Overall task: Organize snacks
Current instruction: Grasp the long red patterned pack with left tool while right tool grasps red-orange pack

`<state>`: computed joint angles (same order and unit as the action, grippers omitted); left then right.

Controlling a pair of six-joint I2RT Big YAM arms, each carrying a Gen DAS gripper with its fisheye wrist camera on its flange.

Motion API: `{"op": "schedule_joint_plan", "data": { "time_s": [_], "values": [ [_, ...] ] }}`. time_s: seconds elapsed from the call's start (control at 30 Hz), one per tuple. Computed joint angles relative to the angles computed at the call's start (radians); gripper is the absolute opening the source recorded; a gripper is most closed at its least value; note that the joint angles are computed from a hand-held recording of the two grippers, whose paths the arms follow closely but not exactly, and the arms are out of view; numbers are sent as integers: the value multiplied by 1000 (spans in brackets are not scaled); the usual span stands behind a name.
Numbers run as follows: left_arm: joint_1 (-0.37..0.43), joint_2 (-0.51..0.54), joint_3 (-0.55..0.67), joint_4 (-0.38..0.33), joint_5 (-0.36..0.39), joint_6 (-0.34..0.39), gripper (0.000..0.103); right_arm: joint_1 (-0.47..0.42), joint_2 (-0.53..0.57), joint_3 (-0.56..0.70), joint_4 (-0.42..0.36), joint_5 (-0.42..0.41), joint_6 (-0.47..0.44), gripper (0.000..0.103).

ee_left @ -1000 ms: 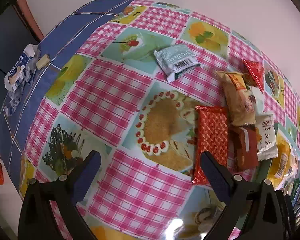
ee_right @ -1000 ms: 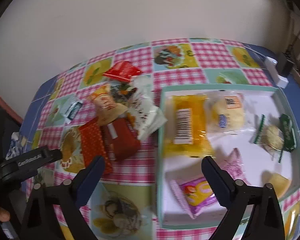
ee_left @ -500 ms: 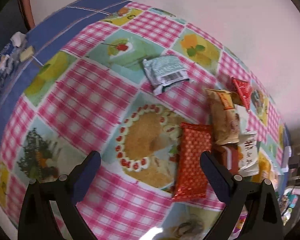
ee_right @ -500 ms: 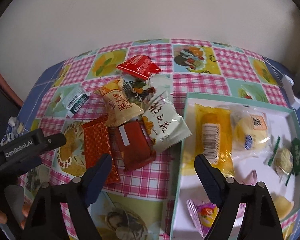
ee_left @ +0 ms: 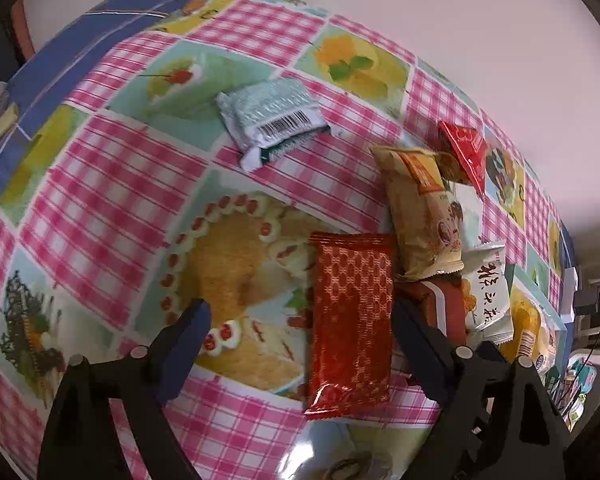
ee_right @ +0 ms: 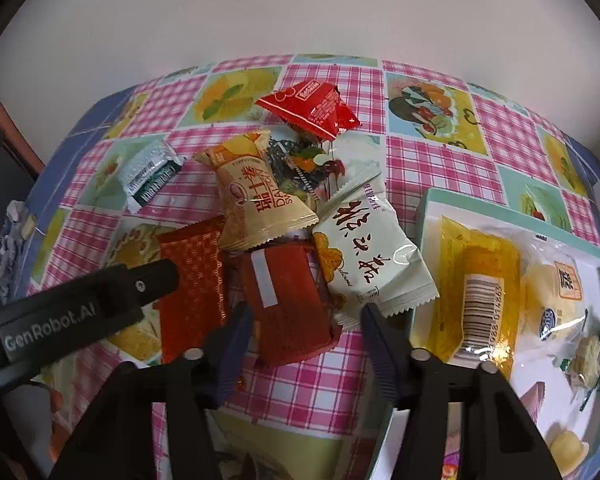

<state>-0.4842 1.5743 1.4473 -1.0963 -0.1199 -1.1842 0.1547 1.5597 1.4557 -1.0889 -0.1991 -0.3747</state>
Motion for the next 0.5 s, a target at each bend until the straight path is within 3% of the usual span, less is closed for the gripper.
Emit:
{"op": "schedule_joint_plan", "data": {
  "time_s": [0.17, 0.37, 0.5],
  "values": [
    [7, 42, 29, 11, 32, 27, 88, -3, 18, 15, 1, -21, 8, 56],
    [1, 117, 121, -36, 17, 71, 88, 0, 21, 15, 10, -34, 5, 56],
    [-2, 175, 197, -108, -6, 91, 88, 0, 16, 8, 18, -36, -3, 56]
  ]
}}
